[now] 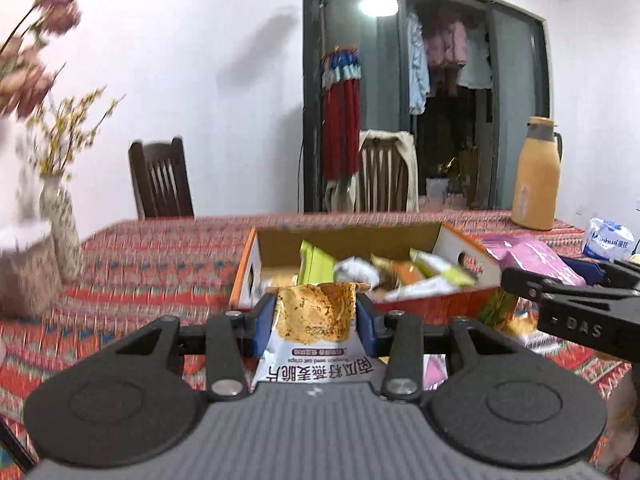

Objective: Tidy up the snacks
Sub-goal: 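Carry the pink packet and cookie packet over the box and open both tools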

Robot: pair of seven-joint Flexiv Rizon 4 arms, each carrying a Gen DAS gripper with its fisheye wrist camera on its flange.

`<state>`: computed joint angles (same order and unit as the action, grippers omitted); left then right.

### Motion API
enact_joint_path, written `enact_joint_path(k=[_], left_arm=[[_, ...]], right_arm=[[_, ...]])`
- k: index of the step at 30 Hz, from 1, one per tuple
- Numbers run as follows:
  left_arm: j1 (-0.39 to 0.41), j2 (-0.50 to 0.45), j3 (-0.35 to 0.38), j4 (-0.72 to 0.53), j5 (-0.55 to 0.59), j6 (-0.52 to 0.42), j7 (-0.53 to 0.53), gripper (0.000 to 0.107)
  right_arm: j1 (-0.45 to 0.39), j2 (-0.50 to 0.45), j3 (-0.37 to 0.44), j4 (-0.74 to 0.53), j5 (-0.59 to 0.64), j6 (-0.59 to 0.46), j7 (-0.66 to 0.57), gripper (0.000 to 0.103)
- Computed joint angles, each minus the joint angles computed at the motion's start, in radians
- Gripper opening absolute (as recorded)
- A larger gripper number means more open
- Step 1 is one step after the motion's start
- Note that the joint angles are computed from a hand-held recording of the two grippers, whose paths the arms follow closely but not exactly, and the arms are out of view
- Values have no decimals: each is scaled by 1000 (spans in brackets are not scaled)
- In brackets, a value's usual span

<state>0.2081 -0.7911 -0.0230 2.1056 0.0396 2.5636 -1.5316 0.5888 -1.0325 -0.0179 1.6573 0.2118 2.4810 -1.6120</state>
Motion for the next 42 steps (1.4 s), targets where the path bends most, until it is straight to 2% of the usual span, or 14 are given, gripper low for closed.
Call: enact_joint_path(k=[5,11,16,19,21,22,24,31,33,34,35,36,37,42], left_arm=[[8,21,-22,-82,6,-83,2,43],[-2,19,-39,-224,-45,-220,10,43],[-53,-42,-11,-359,-153,-294,61,43],[-47,-109,-19,-430,-185,-327,74,43],[-19,-159,-43,-469,-156,-320,62,43],[-16,-167,-44,-481,-147,-352,75,43],[45,-164,-101,-492,-60,-414,54,43],[40,-165,-93,-481,-87,-405,40,45],[26,-169,-76,-482,-111,-393,38,50],[23,-170,-72,-480,-116,-384,36,62],[19,-168,-67,-475,-123,-375,33,84],[4,-170,-53,-473,-145,-356,31,94],[-12,-171,-37,-469,-171,-333,31,103],[-12,-171,-36,-464,-188,-319,22,103]], right_arm=[[13,15,-32,-79,16,-72,-23,61],[26,-10,-75,-235,34,-203,-24,61],[44,-93,-144,-422,71,-345,1,61],[8,-156,-121,-513,30,-389,73,61],[-4,-172,-120,-525,0,-424,112,61],[-9,-172,-118,-516,-19,-432,125,61],[-5,-173,-129,-504,-34,-427,149,61],[39,-176,-195,-470,-34,-445,186,61],[55,-178,-216,-463,-20,-435,191,66],[58,-176,-219,-457,-15,-428,194,73],[60,-177,-222,-458,-7,-427,199,92],[66,-179,-231,-459,12,-421,204,103],[73,-182,-241,-461,32,-414,207,103],[57,-182,-225,-469,40,-420,223,103]])
